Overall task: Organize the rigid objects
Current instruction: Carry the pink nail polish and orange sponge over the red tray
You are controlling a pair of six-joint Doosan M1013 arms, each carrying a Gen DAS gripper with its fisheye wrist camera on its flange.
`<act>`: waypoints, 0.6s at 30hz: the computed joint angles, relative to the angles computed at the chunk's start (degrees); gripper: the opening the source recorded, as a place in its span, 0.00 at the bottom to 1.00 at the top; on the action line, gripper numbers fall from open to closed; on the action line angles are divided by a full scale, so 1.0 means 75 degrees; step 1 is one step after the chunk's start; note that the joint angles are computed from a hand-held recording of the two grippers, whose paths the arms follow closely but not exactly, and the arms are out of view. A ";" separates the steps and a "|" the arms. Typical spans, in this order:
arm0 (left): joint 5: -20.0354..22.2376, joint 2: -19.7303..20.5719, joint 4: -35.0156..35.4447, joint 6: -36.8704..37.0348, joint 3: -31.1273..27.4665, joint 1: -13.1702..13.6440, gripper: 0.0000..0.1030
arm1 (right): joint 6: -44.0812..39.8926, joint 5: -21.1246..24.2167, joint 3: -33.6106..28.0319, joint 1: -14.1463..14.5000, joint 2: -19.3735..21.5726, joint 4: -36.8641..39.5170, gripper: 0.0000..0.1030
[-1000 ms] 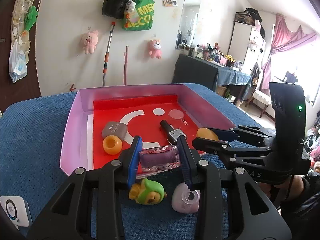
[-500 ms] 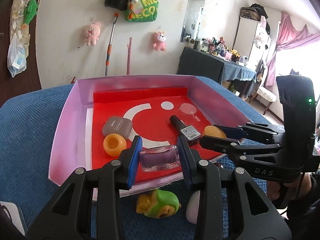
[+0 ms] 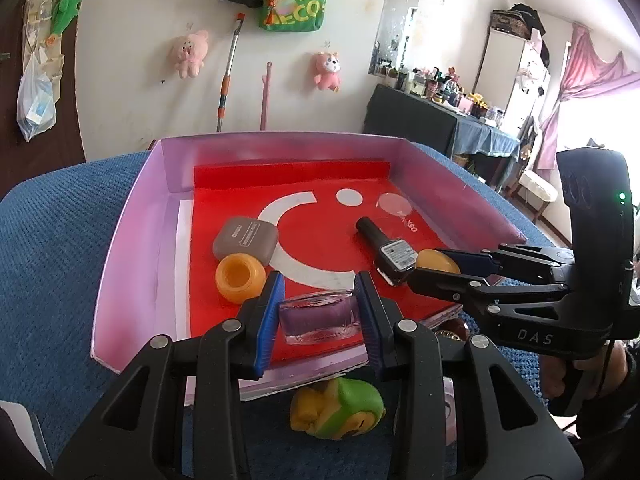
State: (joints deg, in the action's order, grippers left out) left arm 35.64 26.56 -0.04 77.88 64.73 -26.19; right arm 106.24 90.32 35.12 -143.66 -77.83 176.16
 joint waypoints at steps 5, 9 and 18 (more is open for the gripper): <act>0.0405 0.0085 0.0247 -0.0219 -0.0109 0.0004 0.33 | 0.0107 0.0075 -0.0001 -0.0030 -0.0021 0.0065 0.39; 0.0878 0.0230 0.0149 -0.0338 -0.0302 0.0064 0.33 | 0.0128 0.0106 -0.0014 -0.0047 -0.0032 0.0093 0.39; 0.1293 0.0381 0.0177 -0.0343 -0.0575 0.0076 0.33 | 0.0127 0.0079 -0.0318 -0.0083 0.0080 0.0201 0.39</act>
